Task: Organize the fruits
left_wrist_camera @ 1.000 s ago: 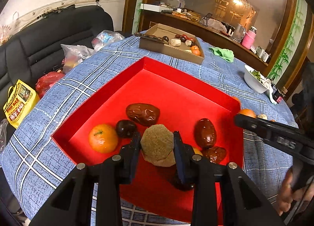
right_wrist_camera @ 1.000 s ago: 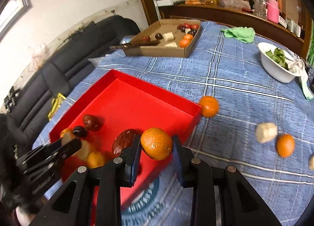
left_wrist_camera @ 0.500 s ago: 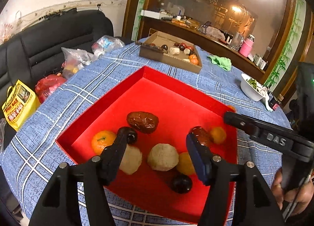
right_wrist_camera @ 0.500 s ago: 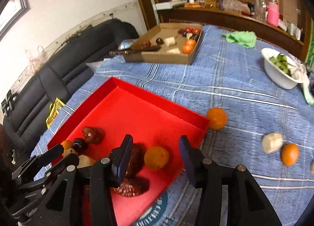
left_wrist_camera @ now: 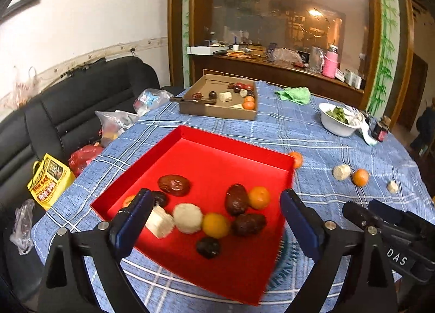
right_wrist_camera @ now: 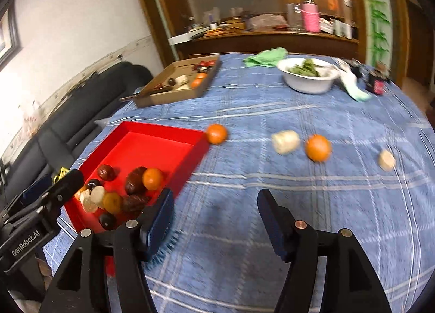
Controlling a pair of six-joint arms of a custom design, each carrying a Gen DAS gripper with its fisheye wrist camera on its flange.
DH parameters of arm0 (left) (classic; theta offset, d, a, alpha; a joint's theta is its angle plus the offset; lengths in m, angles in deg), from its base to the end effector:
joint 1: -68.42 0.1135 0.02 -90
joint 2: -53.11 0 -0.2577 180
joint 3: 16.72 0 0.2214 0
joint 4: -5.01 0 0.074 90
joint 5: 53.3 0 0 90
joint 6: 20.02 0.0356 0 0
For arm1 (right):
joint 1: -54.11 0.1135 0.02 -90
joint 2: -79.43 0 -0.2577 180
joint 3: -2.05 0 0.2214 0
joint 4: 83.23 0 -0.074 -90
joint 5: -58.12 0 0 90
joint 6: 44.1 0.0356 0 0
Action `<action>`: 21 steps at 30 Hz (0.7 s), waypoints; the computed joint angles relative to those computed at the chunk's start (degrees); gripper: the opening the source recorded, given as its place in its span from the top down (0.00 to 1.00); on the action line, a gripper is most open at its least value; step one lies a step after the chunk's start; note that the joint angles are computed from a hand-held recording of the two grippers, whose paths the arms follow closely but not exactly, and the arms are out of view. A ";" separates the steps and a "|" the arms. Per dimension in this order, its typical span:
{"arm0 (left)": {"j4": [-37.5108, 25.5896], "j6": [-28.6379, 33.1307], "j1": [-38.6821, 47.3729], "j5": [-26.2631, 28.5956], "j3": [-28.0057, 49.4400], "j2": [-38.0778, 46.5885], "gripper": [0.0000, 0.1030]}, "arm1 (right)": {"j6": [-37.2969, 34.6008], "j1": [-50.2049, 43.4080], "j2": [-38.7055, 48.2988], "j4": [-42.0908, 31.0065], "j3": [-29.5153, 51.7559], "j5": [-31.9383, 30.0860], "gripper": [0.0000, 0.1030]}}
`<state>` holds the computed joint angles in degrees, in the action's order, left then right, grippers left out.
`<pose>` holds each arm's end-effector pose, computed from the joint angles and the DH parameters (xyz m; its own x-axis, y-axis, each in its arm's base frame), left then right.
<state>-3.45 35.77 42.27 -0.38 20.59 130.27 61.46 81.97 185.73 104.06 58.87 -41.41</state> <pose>0.1897 -0.0692 0.1464 -0.5496 -0.2298 -0.8032 -0.3838 0.9234 -0.0016 0.2775 0.1534 0.1193 -0.7247 -0.0838 -0.6839 -0.3892 0.8689 0.3059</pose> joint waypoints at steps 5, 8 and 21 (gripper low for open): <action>-5.62 -4.56 -6.61 -3.89 4.66 4.89 0.09 | 0.01 -3.56 -1.43 3.00 -5.25 -2.42 0.33; -8.45 -6.03 -9.04 -5.25 7.47 8.06 0.09 | -0.24 -5.31 -2.53 5.01 -8.09 -3.70 0.32; -10.08 -6.97 -10.71 -5.10 10.05 12.27 0.09 | -0.88 -6.52 -3.03 7.31 -10.43 -4.19 0.29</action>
